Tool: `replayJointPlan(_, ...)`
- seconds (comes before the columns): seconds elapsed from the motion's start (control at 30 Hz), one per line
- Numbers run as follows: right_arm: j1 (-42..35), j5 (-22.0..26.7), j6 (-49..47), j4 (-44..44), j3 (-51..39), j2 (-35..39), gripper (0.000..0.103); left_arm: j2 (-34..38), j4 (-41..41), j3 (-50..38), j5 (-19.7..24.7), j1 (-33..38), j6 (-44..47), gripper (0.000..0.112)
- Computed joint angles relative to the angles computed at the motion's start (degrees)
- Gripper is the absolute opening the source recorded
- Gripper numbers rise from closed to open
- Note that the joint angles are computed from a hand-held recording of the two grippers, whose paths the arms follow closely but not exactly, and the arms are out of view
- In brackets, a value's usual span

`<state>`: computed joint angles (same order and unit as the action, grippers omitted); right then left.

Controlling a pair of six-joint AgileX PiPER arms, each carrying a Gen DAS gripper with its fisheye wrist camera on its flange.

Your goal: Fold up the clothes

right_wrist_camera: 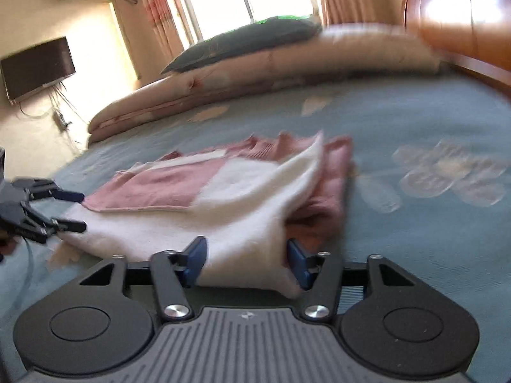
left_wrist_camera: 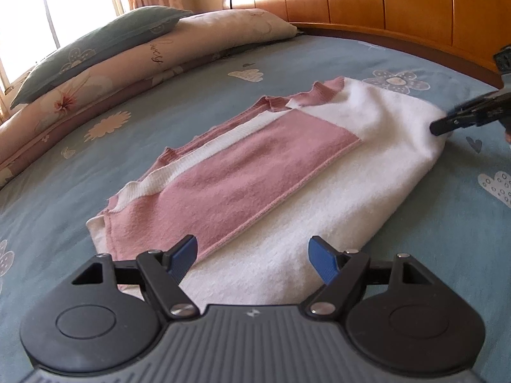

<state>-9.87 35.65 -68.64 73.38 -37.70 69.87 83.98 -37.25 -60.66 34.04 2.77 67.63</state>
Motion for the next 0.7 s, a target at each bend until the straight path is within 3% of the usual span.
replayJointPlan(0.03, -1.3, 3.2, 3.5, -3.1, -1.5, 1.5, 0.009, -0.1, -0.3, 0.4, 0.4, 0.9, 0.8, 0.077)
replayJointPlan(0.13, -6.5, 9.2, 8.8, -9.6, -0.7, 0.9, 0.008, -0.1, -1.0, 1.4, 1.6, 3.4, 3.3, 0.078)
replayJointPlan(0.23, -12.5, 15.4, 8.3, -7.3, 1.0, 0.5, 0.008, 0.4, -0.7, 2.3, 0.9, 4.6, 4.4, 0.078)
replayJointPlan(0.4, -7.4, 9.7, 10.2, -8.2, -2.5, 0.2, 0.027, 1.3, -7.5, 1.0, 4.3, 6.7, 11.3, 0.078)
replayJointPlan(0.5, -4.9, 5.8, 11.3, -7.0, -5.0, 2.6, 0.026, 3.2, -10.8, 0.0, 6.9, 7.0, 16.5, 0.077)
replayJointPlan(0.6, -2.0, 0.1, 19.1, -13.4, -7.5, 4.7, 0.022, 6.5, -3.3, -0.5, 5.7, 4.9, 13.3, 0.080)
replayJointPlan(0.67, -0.1, -3.7, 25.7, -19.9, -8.4, 5.3, 0.025, 7.9, -3.3, -2.6, 9.4, 7.3, 9.2, 0.080)
replayJointPlan(0.7, -1.0, -3.5, 26.2, -19.8, -8.3, 5.2, 0.027, 7.6, -1.7, -3.3, 10.0, 7.8, 7.1, 0.079)
